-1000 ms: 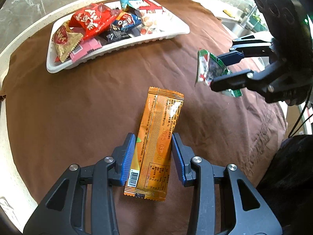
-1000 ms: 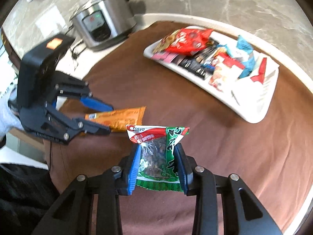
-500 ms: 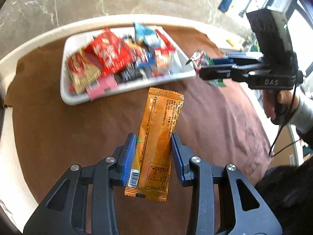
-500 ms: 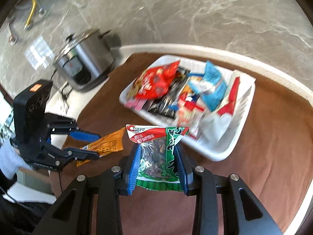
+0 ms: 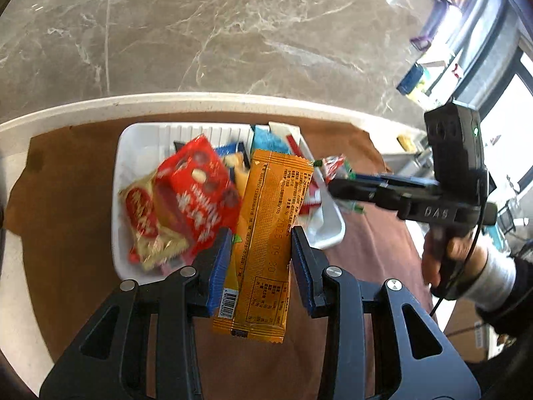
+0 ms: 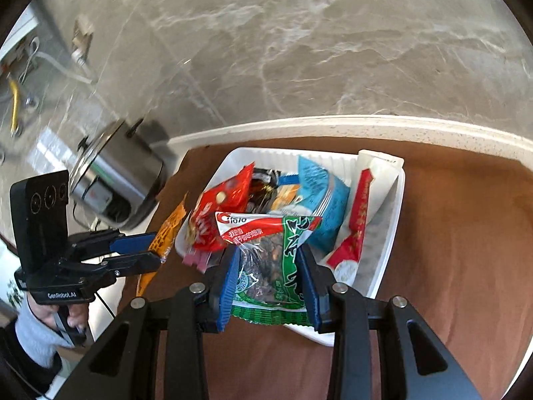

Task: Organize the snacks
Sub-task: 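Lift and carry the orange bar and green nut packet over the tray with both grippers, then release the orange bar and green nut packet into the tray with both grippers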

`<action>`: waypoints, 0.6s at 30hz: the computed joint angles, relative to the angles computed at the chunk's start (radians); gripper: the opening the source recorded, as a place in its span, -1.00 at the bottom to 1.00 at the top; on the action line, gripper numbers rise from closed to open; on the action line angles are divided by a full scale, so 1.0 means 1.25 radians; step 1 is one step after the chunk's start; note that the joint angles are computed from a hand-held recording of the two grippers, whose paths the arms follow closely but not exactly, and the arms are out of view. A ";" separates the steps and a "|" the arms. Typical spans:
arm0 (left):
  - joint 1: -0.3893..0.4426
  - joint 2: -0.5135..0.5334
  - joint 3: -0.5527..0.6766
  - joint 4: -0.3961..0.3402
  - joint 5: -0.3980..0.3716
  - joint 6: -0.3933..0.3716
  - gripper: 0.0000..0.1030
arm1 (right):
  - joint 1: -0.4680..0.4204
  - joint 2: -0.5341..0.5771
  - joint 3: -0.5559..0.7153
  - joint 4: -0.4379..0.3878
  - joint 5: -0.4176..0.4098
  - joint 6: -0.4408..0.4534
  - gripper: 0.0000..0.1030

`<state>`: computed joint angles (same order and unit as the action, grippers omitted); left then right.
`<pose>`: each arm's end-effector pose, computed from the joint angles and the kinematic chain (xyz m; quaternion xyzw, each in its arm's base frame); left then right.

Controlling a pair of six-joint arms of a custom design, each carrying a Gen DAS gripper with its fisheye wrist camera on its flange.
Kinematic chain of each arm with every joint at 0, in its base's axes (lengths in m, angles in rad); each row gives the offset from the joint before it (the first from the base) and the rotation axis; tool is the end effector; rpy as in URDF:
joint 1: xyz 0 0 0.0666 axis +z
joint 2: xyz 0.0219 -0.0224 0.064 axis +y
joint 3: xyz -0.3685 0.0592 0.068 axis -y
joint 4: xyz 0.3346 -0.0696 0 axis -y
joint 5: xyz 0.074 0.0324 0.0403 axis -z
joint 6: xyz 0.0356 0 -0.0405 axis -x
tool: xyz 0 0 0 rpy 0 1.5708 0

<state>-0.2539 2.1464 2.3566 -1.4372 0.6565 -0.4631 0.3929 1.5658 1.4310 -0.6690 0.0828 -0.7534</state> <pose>0.6149 -0.1824 0.3762 0.3789 0.8540 -0.2990 0.1942 0.4590 0.1866 0.3755 0.1813 0.9088 0.1705 0.3349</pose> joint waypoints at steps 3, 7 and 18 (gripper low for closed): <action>-0.015 0.039 0.062 -0.009 0.008 0.043 -0.35 | -0.013 0.002 -0.012 0.023 -0.007 -0.024 -0.26; -0.027 0.092 0.149 -0.027 0.010 0.089 -0.35 | -0.031 0.008 -0.022 0.048 -0.009 -0.051 -0.25; -0.056 0.207 0.333 -0.057 -0.035 0.165 -0.31 | -0.043 0.040 0.002 0.039 0.013 -0.058 -0.09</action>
